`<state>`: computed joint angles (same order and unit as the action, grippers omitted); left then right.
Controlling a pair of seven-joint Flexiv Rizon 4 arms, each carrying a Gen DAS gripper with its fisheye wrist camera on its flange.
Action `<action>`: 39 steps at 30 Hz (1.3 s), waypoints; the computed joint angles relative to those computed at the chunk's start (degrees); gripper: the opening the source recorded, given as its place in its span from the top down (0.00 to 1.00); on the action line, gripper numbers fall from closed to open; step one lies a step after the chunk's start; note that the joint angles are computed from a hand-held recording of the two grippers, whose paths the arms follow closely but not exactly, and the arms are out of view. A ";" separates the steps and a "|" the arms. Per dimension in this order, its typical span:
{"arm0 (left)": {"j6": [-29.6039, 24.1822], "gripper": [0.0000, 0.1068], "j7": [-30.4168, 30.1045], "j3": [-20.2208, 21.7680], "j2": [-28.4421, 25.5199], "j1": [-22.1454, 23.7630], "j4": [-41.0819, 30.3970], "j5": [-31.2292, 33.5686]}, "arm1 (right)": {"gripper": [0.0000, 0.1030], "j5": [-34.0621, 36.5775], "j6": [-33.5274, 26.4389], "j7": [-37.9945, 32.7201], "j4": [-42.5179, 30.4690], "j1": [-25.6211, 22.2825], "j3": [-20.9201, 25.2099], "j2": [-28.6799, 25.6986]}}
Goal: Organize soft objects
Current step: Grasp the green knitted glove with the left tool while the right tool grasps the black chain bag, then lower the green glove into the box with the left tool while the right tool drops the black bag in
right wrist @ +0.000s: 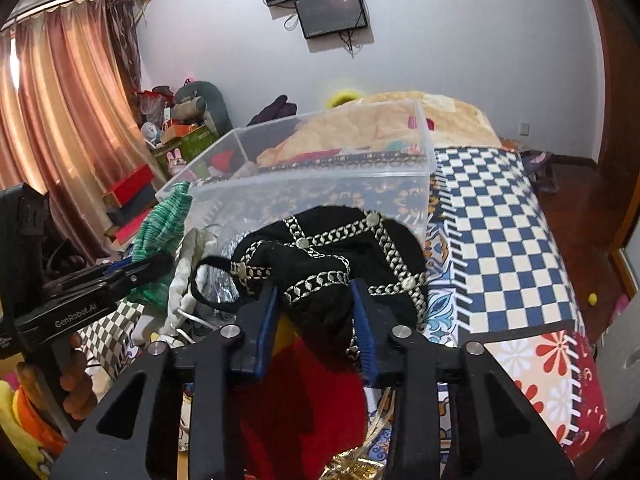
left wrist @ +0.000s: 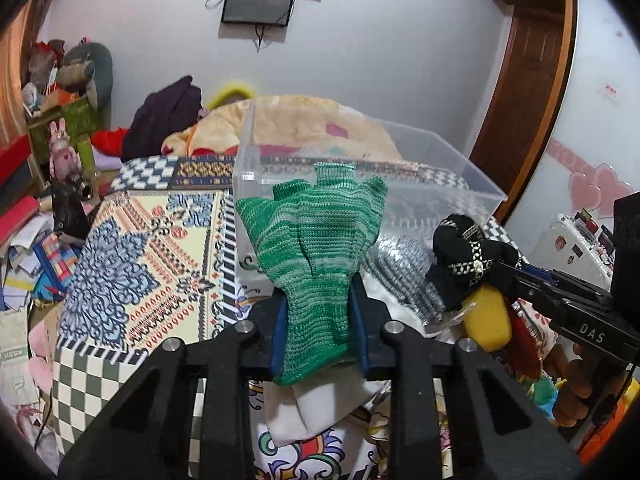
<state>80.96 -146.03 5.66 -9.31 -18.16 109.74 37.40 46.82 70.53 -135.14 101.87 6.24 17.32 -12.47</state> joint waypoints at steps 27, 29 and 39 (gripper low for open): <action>-6.10 0.79 -5.21 -5.63 4.93 3.69 -5.00 11.45 | 0.86 14.81 2.62 -14.76 -7.60 -0.27 -1.51 2.14; -5.95 0.79 -3.75 -5.59 4.55 3.88 -5.68 10.40 | 0.86 15.39 3.10 -15.40 -8.76 -0.24 -1.34 1.71; -3.92 0.79 8.87 -4.29 0.48 4.90 -9.79 -0.04 | 0.86 9.19 8.50 -11.70 -12.93 2.09 0.06 -2.97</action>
